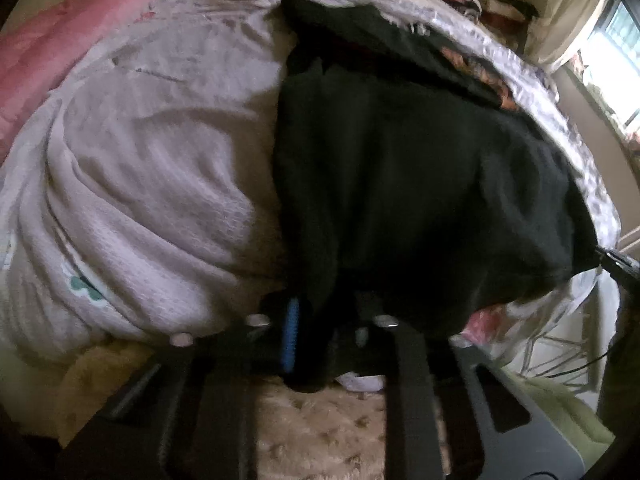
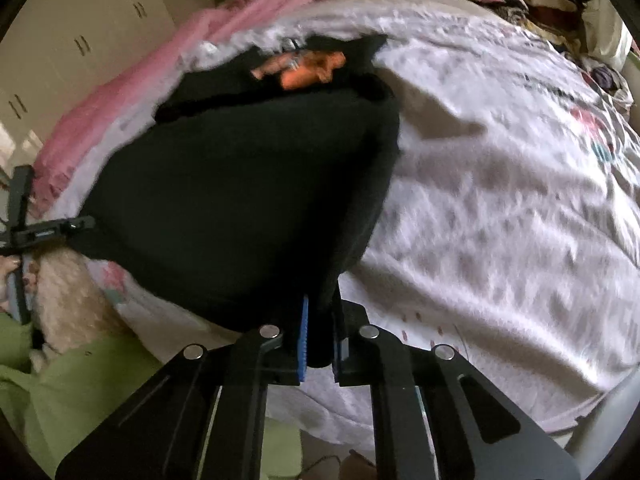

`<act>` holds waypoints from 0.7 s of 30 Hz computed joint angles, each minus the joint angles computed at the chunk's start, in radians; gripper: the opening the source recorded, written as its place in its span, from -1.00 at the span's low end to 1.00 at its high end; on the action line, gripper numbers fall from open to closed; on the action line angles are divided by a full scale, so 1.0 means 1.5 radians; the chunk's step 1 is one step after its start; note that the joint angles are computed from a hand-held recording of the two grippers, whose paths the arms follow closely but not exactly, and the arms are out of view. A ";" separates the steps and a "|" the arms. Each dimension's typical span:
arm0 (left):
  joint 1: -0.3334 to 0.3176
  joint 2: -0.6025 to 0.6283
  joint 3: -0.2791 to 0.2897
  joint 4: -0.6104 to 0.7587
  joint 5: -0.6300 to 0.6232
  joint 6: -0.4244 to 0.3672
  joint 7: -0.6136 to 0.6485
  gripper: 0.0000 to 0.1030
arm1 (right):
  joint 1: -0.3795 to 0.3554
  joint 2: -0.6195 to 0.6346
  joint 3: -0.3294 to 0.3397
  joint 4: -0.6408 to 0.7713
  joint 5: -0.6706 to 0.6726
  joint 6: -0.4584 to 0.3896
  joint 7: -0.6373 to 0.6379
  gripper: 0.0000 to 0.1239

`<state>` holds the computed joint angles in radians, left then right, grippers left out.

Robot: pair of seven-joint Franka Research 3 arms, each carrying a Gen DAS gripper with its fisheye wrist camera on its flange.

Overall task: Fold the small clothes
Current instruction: 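Close both tools on the black shirt hem, then lift the hem with both tools and fold it over toward the IKISS collar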

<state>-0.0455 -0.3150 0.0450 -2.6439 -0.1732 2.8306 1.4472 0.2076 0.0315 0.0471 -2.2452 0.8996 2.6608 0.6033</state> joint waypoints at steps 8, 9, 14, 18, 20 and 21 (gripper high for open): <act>-0.063 -0.047 0.065 0.007 -0.092 0.031 0.079 -0.94 | -0.003 -0.021 -0.007 0.039 0.171 -0.013 -0.123 -0.89; -0.069 -0.049 0.072 0.011 -0.104 0.035 0.087 -0.94 | -0.003 -0.021 -0.008 0.046 0.193 -0.009 -0.136 -0.89; -0.075 -0.052 0.083 0.031 -0.133 0.057 0.098 -0.94 | -0.004 -0.021 -0.011 0.078 0.281 0.004 -0.190 -0.89; -0.082 -0.048 0.096 0.052 -0.151 0.066 0.107 -0.94 | -0.006 -0.009 -0.011 0.107 0.316 0.013 -0.203 -0.89; -0.075 -0.045 0.090 0.064 -0.146 0.070 0.104 -0.94 | -0.008 -0.003 -0.009 0.123 0.334 0.015 -0.211 -0.89; -0.073 -0.043 0.088 0.069 -0.143 0.071 0.103 -0.94 | -0.008 0.000 -0.008 0.130 0.338 0.021 -0.212 -0.89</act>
<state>-0.1546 -0.3793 0.1776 -2.5402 -0.3880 2.9368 1.6024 0.1949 0.0313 0.0353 -2.0505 1.4073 2.6919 0.2856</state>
